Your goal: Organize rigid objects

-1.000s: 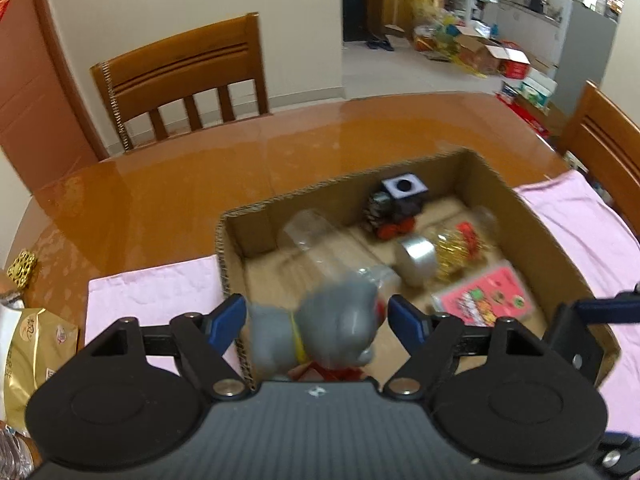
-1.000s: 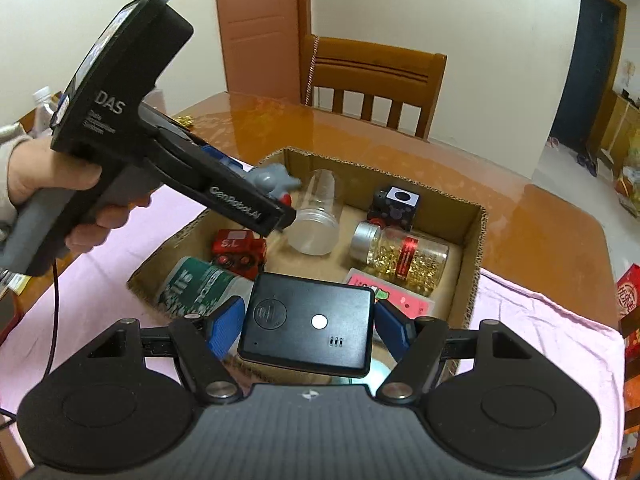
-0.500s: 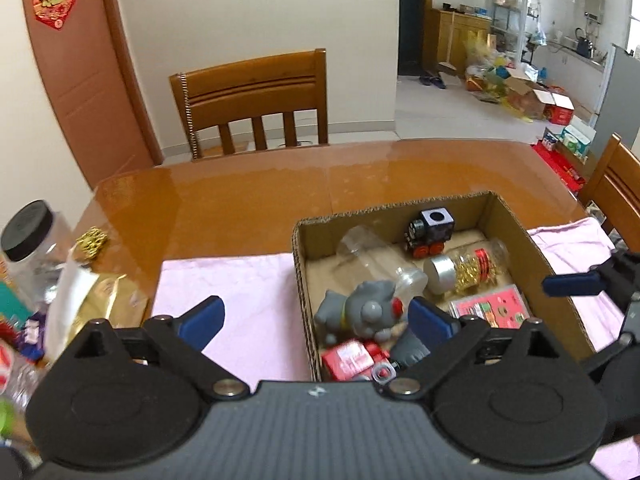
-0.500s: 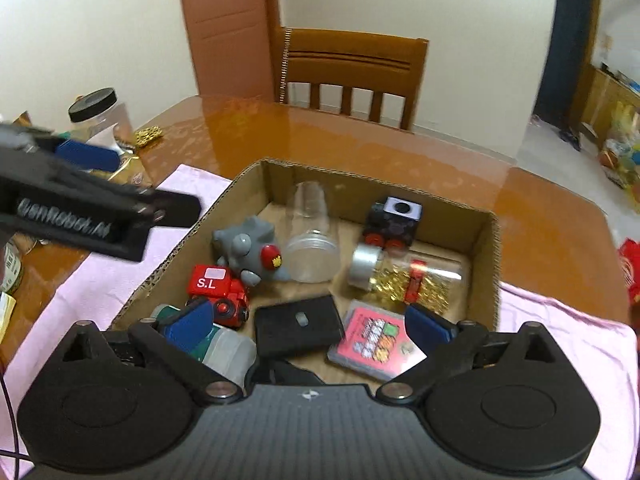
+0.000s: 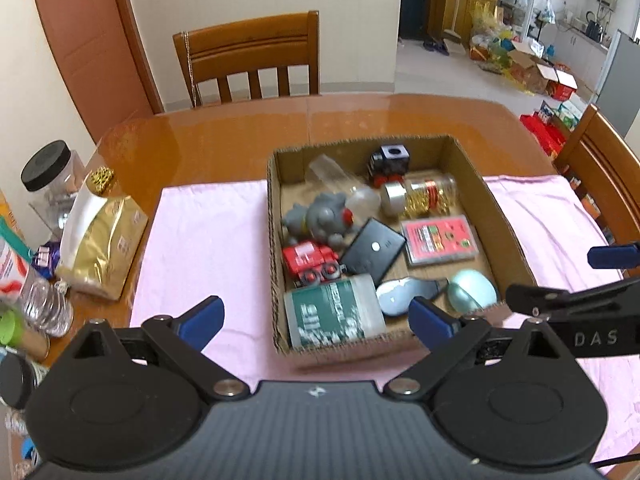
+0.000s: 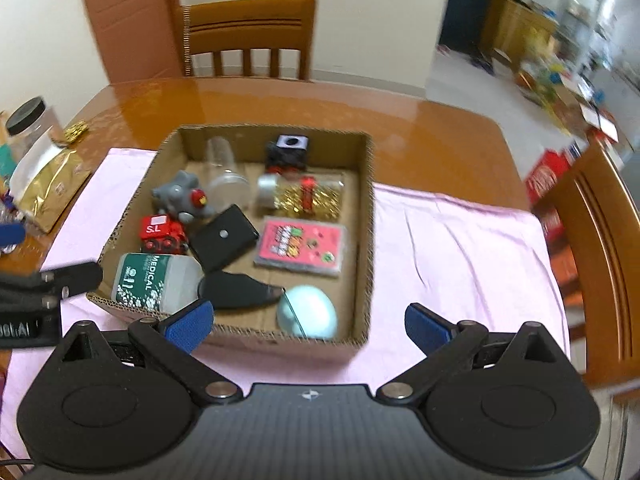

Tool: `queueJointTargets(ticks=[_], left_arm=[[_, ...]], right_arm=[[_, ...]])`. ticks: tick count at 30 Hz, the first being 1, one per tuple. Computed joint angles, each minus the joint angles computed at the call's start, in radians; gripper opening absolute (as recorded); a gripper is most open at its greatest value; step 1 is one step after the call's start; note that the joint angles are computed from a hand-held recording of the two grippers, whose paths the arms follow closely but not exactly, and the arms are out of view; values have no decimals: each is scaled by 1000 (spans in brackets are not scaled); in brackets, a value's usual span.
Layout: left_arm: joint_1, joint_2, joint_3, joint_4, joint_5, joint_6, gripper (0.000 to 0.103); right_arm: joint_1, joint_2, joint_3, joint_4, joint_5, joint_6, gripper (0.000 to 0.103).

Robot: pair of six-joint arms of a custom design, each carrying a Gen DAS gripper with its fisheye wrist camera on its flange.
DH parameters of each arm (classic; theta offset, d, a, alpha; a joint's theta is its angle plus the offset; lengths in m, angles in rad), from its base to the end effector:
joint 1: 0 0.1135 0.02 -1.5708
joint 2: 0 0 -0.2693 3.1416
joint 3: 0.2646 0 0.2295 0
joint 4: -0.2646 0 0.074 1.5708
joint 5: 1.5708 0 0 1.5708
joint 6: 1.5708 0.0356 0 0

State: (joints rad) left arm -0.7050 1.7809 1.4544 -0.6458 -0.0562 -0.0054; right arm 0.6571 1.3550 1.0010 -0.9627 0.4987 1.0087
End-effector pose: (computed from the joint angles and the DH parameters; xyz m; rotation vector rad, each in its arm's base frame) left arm 0.2808 -0.2363 0.2722 0.8544 2.4067 -0.2067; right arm 0.1825 0.1193 0.2542 0.5378 2.5440 -0.1996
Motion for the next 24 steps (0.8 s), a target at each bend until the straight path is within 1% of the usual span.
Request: queueJointTargets(ticks=[3, 7, 24], left_arm=[[-19, -12, -8, -9, -22, -12, 98], [-25, -25, -11, -14, -26, -22, 98], [-28, -34, 2, -33, -46, -29, 98]], right_arm=[[21, -12, 3, -30, -2, 43, 103], [56, 5, 26, -73, 26, 81, 103], [72, 3, 49, -102, 50, 106, 103]])
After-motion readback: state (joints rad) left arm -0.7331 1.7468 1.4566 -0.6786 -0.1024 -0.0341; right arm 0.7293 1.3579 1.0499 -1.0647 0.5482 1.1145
